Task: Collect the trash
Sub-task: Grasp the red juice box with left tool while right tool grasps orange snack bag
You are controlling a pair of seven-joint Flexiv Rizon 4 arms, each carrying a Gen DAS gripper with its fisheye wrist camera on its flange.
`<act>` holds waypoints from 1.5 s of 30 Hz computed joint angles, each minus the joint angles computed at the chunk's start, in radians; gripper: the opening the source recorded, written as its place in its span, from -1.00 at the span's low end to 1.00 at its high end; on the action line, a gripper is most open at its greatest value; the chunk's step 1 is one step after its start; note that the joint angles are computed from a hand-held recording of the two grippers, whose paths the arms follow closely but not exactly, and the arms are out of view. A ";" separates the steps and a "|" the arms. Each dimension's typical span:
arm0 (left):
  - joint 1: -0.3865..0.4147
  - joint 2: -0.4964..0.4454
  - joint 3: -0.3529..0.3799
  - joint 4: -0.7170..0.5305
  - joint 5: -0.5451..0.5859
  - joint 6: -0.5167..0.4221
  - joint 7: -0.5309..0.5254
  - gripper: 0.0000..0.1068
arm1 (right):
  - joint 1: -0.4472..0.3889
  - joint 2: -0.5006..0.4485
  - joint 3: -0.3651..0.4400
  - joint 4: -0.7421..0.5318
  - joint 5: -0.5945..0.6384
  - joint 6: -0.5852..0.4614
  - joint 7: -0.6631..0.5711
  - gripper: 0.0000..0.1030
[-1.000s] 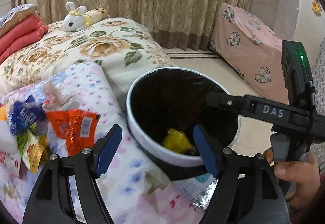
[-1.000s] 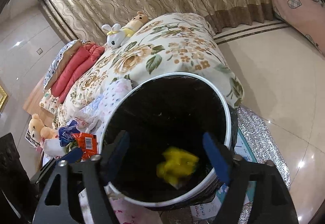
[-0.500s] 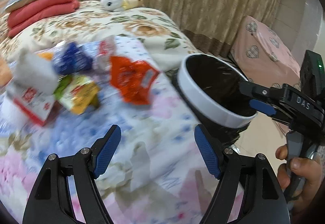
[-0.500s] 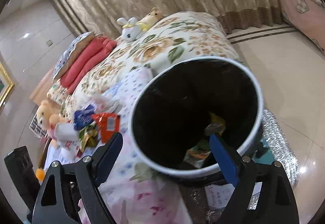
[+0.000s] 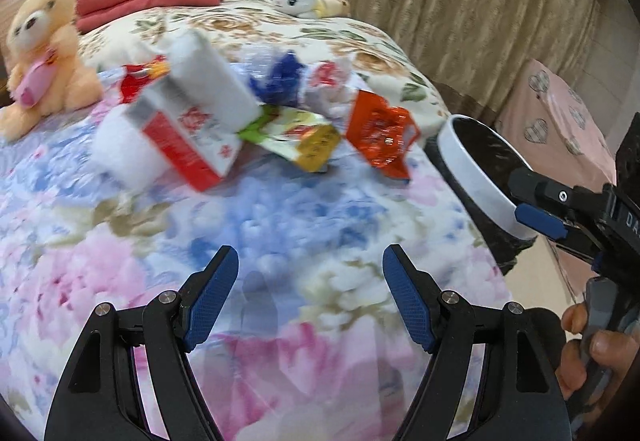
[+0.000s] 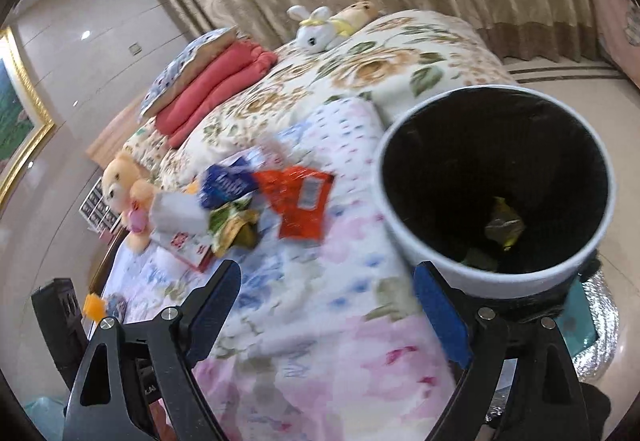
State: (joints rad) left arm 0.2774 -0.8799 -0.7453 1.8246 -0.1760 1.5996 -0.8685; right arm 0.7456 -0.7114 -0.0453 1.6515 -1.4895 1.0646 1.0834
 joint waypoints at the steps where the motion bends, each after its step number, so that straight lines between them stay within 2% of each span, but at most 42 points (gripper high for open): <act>1: 0.005 0.000 0.001 0.002 -0.002 0.004 -0.004 0.43 | 0.001 -0.010 0.002 -0.015 0.006 0.002 -0.017 0.74; 11: -0.006 -0.007 0.056 -0.050 -0.040 -0.017 -0.046 0.43 | 0.026 -0.123 -0.058 -0.158 0.102 0.094 -0.111 0.74; 15: -0.019 -0.022 0.065 -0.091 -0.062 -0.036 -0.040 0.43 | 0.046 -0.145 -0.093 -0.186 0.145 0.090 -0.135 0.74; 24: -0.091 -0.044 0.120 -0.198 -0.157 -0.127 -0.022 0.43 | 0.052 -0.190 -0.143 -0.226 0.237 0.122 -0.176 0.73; 29: -0.134 -0.060 0.146 -0.256 -0.215 -0.140 -0.009 0.43 | 0.056 -0.221 -0.164 -0.263 0.300 0.137 -0.243 0.72; 35: -0.187 -0.092 0.196 -0.334 -0.263 -0.165 -0.025 0.42 | 0.065 -0.252 -0.177 -0.301 0.402 0.128 -0.332 0.60; 36: -0.191 -0.095 0.200 -0.340 -0.272 -0.170 -0.028 0.39 | 0.069 -0.254 -0.186 -0.303 0.413 0.134 -0.337 0.54; 38: -0.192 -0.101 0.200 -0.351 -0.288 -0.188 -0.025 0.08 | 0.074 -0.257 -0.199 -0.303 0.435 0.141 -0.348 0.34; 39: -0.188 -0.102 0.195 -0.353 -0.295 -0.199 -0.018 -0.17 | 0.075 -0.257 -0.202 -0.302 0.447 0.142 -0.356 0.05; 40: -0.182 -0.105 0.186 -0.356 -0.302 -0.214 -0.006 -0.30 | 0.074 -0.260 -0.198 -0.304 0.464 0.141 -0.373 -0.24; 45: -0.141 -0.096 0.121 -0.297 -0.321 -0.139 0.062 -0.37 | 0.106 -0.259 -0.243 -0.293 0.479 0.172 -0.378 -0.36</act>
